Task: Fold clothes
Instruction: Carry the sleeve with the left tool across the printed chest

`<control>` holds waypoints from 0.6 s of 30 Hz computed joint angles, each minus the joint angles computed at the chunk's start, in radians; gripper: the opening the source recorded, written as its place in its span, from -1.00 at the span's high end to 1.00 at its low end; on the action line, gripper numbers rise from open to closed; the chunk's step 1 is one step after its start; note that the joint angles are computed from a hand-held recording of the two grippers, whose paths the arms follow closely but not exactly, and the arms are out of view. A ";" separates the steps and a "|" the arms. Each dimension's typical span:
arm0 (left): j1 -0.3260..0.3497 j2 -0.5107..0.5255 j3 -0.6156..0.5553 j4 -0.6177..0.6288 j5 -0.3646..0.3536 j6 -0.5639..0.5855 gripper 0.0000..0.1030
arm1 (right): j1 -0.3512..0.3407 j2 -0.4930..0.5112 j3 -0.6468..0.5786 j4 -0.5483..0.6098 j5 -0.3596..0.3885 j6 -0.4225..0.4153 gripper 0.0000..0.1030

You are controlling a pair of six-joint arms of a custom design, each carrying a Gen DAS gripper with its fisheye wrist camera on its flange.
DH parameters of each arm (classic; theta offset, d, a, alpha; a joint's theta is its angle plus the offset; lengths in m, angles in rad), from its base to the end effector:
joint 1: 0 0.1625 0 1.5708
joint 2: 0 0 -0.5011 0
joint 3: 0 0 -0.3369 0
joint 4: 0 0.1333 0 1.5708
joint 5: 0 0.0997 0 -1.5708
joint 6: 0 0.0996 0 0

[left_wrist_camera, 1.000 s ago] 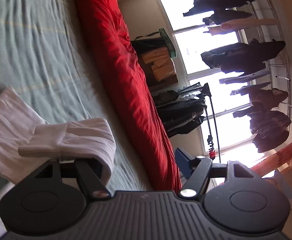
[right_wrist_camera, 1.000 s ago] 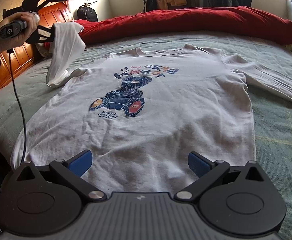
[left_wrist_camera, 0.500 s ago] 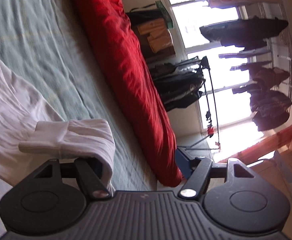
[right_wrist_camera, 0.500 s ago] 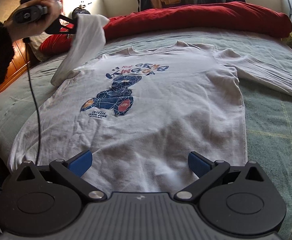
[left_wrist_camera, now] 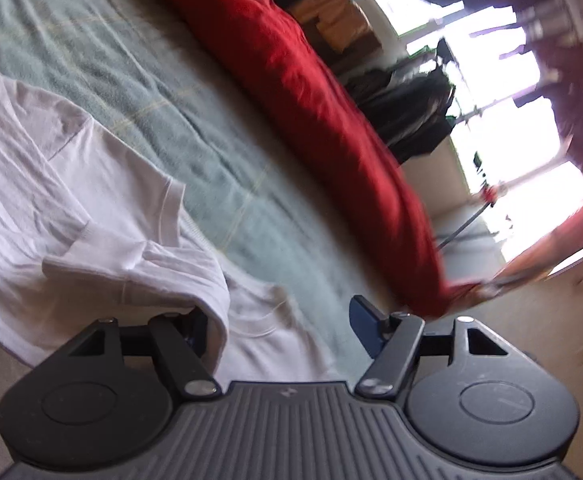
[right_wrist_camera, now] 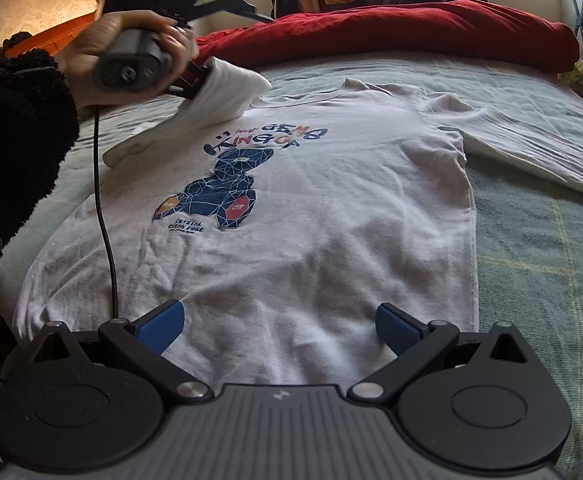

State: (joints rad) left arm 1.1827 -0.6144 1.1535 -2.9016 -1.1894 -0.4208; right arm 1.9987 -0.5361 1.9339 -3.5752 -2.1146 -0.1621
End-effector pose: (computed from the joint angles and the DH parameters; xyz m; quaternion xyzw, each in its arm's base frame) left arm -0.1581 -0.8368 0.2844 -0.0879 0.9046 -0.4169 0.0118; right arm 0.3314 -0.5295 0.0734 0.1905 -0.9029 0.3191 0.2159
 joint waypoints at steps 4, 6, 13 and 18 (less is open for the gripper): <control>-0.015 0.012 -0.008 0.020 0.021 0.043 -0.32 | 0.003 0.003 -0.003 0.005 -0.009 0.003 -1.00; -0.016 0.015 -0.009 0.017 0.009 0.044 -0.32 | 0.004 0.005 -0.003 0.007 -0.012 0.001 -1.00; -0.022 0.040 -0.053 0.065 0.002 0.057 -0.32 | 0.002 0.004 0.003 -0.002 -0.009 0.003 -1.00; -0.033 0.069 -0.089 0.081 0.000 0.090 -0.32 | 0.002 0.005 0.004 -0.002 -0.011 -0.004 -1.00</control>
State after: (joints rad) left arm 1.1502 -0.5449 1.0644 -2.8206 -1.1894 -0.3311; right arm 2.0010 -0.5309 1.9381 -3.5775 -2.1255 -0.1660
